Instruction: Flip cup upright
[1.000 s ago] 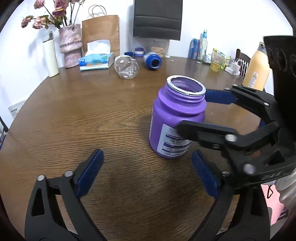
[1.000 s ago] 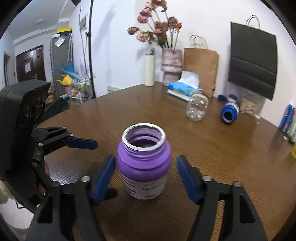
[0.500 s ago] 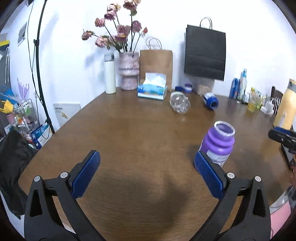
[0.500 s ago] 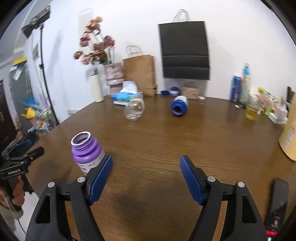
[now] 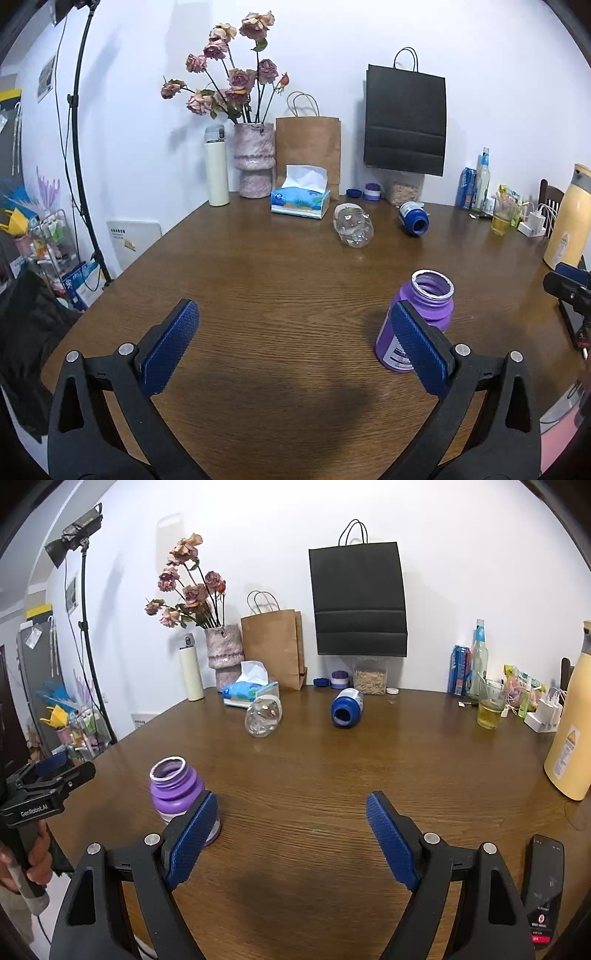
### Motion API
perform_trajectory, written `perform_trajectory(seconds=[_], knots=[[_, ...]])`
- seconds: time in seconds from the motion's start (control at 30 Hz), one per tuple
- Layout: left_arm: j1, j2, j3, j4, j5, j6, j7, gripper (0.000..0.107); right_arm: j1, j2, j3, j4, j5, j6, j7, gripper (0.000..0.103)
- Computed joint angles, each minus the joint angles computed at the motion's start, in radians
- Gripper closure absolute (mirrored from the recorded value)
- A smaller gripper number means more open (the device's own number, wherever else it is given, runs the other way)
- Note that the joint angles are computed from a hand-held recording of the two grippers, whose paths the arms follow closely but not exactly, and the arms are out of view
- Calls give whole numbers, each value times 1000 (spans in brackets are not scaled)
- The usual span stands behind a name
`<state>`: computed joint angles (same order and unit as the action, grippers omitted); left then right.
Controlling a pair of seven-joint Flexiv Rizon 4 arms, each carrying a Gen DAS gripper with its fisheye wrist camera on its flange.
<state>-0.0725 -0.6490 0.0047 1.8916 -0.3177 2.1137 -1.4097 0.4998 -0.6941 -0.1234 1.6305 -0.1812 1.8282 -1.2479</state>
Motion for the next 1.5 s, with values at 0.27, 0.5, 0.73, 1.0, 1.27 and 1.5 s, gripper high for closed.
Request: perform_trajectory(seconds=[0.27,0.5,0.73,1.0,1.27,1.5], knots=[[9,53,-12,144,87,198,-30,4,53,92,-20,182,86,139,-80,16],[-1,105,-31,321,143,330,-101,4,256,162,-137,381,371,342,-302,16],[-22,90,-22,397,161,497,-140,4,191,187,9,465,473,460,-349,16],[-12,90,-31,413,164,560,-143,4,160,198,65,442,561,449,-445,16],[-5,93,-37,420,175,553,-143,4,147,194,90,434,570,456,-474,16],[-10,90,-36,421,163,563,-138,4,138,190,102,431,568,460,-479,16]])
